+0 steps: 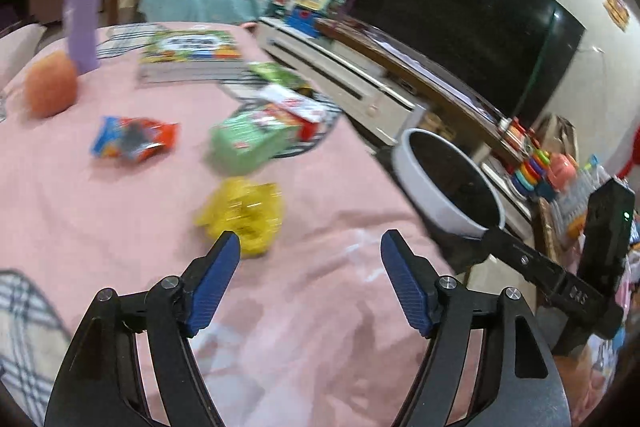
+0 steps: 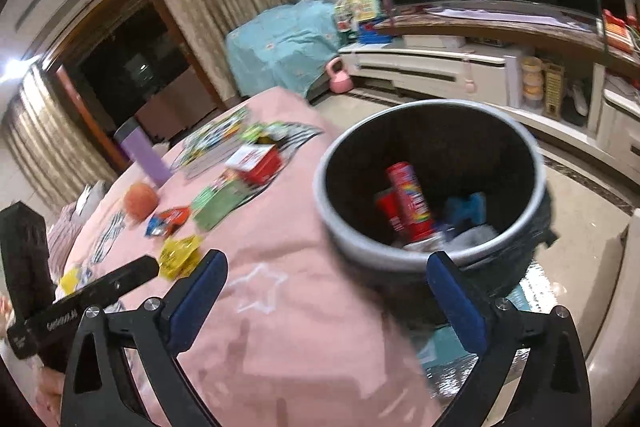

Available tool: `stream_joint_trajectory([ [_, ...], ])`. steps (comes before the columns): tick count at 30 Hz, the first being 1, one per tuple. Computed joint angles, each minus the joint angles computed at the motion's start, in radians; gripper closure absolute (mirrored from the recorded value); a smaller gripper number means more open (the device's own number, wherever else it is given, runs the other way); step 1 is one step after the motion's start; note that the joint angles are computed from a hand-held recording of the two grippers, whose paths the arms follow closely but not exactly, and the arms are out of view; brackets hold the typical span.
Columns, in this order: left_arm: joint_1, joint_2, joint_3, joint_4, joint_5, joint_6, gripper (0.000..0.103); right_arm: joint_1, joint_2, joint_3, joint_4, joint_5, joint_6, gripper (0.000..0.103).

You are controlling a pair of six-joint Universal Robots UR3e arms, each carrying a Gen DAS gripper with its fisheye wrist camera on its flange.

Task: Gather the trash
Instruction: 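Move both open grippers back toward the orange wrapper and yellow bag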

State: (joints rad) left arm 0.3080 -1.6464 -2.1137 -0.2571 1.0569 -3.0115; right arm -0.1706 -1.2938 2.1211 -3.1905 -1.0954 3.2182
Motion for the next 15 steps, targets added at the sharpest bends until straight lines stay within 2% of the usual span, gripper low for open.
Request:
stream_joint_trajectory([
  [5,0.147,0.092,-0.131,-0.001,-0.047,0.074,0.028,0.108,0.027,-0.020,-0.014,-0.043,0.035,0.002],
  [11,0.270,0.134,-0.209,0.015,-0.045,0.125,0.028,0.228,0.099,-0.079,-0.040,-0.084,0.071,0.002],
  [15,0.337,0.135,-0.236,0.022,-0.050,0.157,0.028,0.283,0.157,-0.104,-0.123,-0.104,0.113,0.002],
])
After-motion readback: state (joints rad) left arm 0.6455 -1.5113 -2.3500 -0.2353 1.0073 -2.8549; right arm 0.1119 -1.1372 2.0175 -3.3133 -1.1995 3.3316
